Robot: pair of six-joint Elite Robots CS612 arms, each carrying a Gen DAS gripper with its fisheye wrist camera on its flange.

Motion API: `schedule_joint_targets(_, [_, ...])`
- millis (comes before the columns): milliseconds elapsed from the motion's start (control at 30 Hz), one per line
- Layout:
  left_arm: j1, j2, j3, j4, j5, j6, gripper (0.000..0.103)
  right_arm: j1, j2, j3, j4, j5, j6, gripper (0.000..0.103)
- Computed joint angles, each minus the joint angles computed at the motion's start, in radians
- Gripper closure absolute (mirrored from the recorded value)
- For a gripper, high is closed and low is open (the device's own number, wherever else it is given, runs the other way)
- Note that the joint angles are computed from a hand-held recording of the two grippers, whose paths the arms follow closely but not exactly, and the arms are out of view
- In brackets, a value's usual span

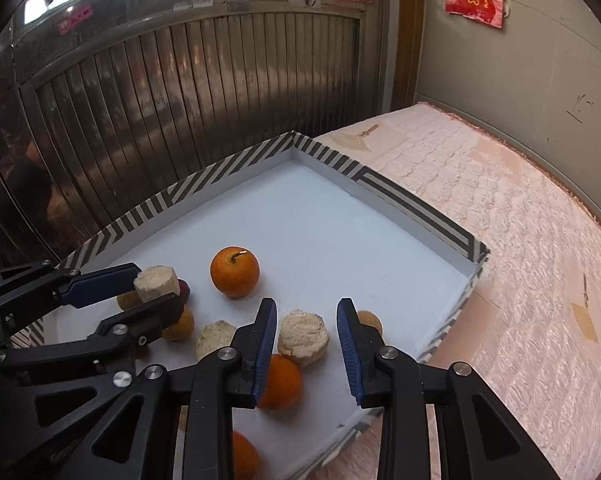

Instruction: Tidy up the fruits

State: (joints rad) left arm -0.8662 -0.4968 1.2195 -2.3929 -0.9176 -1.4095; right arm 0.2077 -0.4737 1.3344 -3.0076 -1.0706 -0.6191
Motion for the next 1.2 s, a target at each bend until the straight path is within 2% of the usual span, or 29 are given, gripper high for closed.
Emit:
schedule_joint_targets(100, [-0.009,-0.004,0.014,-0.035,0.030,-0.002,0.039,-0.012,-0.013,0.035,-0.060,0.002,0.035,0.073])
schedule_joint_targets(167, [-0.014,-0.005,0.019,-0.053,0.044,-0.003,0.039,-0.024,-0.021,0.057,-0.094,0.019,0.067,0.071])
schedule_joint_targets(300, [-0.025,0.002,0.002,-0.035,0.071,0.001,0.039,-0.043,-0.036,0.113,-0.201,0.031,0.124,0.061])
schedule_joint_targets(400, [-0.034,0.004,-0.003,-0.039,0.086,0.002,0.039,-0.051,-0.046,0.145,-0.268,0.009,0.162,0.059])
schedule_joint_targets(500, [-0.044,0.004,-0.008,-0.025,0.110,-0.006,0.039,-0.064,-0.053,0.171,-0.318,0.024,0.214,0.054])
schedule_joint_targets(600, [-0.054,0.002,-0.007,-0.022,0.138,-0.018,0.039,-0.072,-0.059,0.196,-0.364,0.019,0.238,0.053])
schedule_joint_targets(733, [-0.065,0.000,-0.008,-0.021,0.159,-0.023,0.039,-0.077,-0.067,0.221,-0.389,-0.001,0.247,0.053])
schedule_joint_targets(1033, [-0.089,-0.015,0.006,0.025,0.201,-0.068,0.039,-0.090,-0.085,0.270,-0.444,0.023,0.274,0.050])
schedule_joint_targets(1100, [-0.092,-0.020,0.012,0.030,0.209,-0.077,0.039,-0.092,-0.087,0.278,-0.463,0.026,0.283,0.039])
schedule_joint_targets(1200, [-0.099,-0.025,0.018,0.035,0.226,-0.083,0.038,-0.095,-0.090,0.289,-0.493,0.028,0.292,0.036])
